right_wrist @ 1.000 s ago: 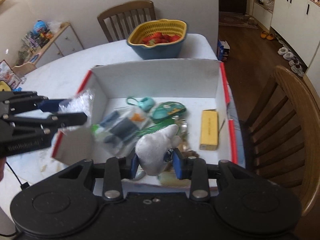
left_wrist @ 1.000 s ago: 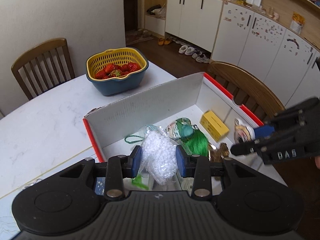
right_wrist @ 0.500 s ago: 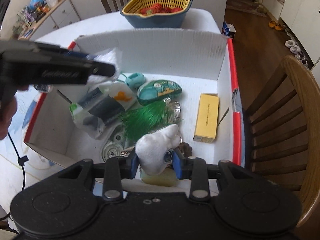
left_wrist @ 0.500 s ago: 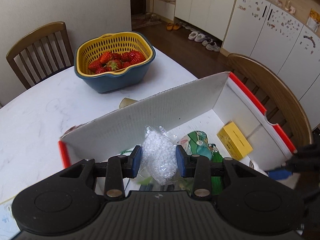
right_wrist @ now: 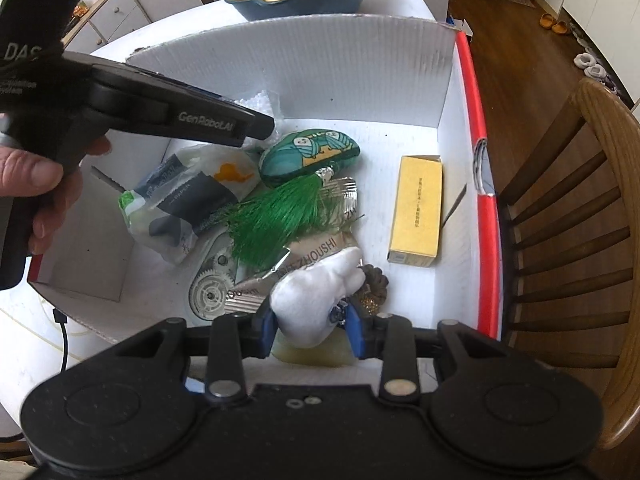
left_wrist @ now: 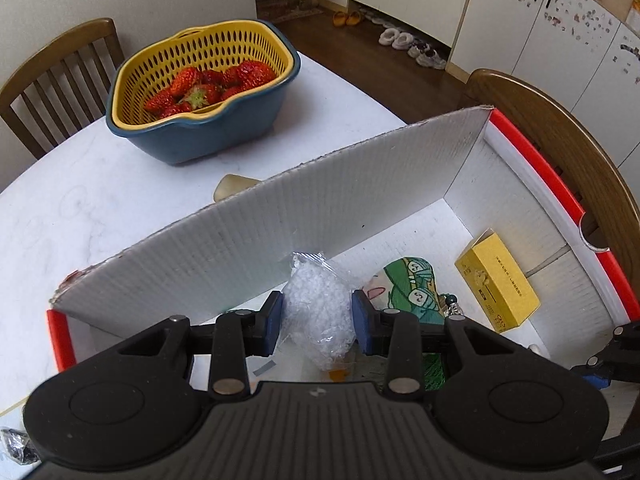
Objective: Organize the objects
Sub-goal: 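Open the right tool to drop the plush keychain while the left tool releases the bead bag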
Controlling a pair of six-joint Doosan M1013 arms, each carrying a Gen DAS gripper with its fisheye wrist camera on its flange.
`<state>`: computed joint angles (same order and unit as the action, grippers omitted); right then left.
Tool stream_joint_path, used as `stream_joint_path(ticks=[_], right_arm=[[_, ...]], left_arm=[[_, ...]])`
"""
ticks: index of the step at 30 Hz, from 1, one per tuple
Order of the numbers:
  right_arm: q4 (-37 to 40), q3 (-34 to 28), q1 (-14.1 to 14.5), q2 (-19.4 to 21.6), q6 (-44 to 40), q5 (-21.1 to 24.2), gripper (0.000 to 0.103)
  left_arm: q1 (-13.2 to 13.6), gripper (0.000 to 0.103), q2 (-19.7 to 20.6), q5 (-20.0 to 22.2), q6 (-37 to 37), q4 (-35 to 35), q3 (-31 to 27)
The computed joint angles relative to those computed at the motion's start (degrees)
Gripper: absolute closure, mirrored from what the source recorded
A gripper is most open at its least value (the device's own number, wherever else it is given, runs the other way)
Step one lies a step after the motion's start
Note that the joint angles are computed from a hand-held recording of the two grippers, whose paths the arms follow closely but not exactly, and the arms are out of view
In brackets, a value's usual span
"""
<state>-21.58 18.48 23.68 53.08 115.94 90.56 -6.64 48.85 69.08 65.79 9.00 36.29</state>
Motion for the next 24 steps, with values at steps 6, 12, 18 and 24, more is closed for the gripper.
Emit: stream_joint_path(ticks=[6, 12, 18, 24], right_arm=[[0.9, 0.7, -0.3, -0.1, 1.0, -1.0, 0.069], [1.9, 0.4, -0.6, 0.0, 1.5, -1.2, 0.064], [1.6, 1.5, -0.3, -0.7, 1.7, -2.5, 0.055], [0.2, 2.9, 0.3, -1.7, 1.5, -4.0, 0.047]], left_arm=[[0.2, 0.066, 0.2, -0.2, -0.3, -0.7, -0.1], [0.3, 0.065, -0.4, -0.9, -2.2, -0.9, 0.9], [0.3, 0.051, -1.6, -1.8, -3.7, -1.2, 2.5], [-0.2, 0.043, -3.5, -4.2, -4.1, -0.6, 5.1]])
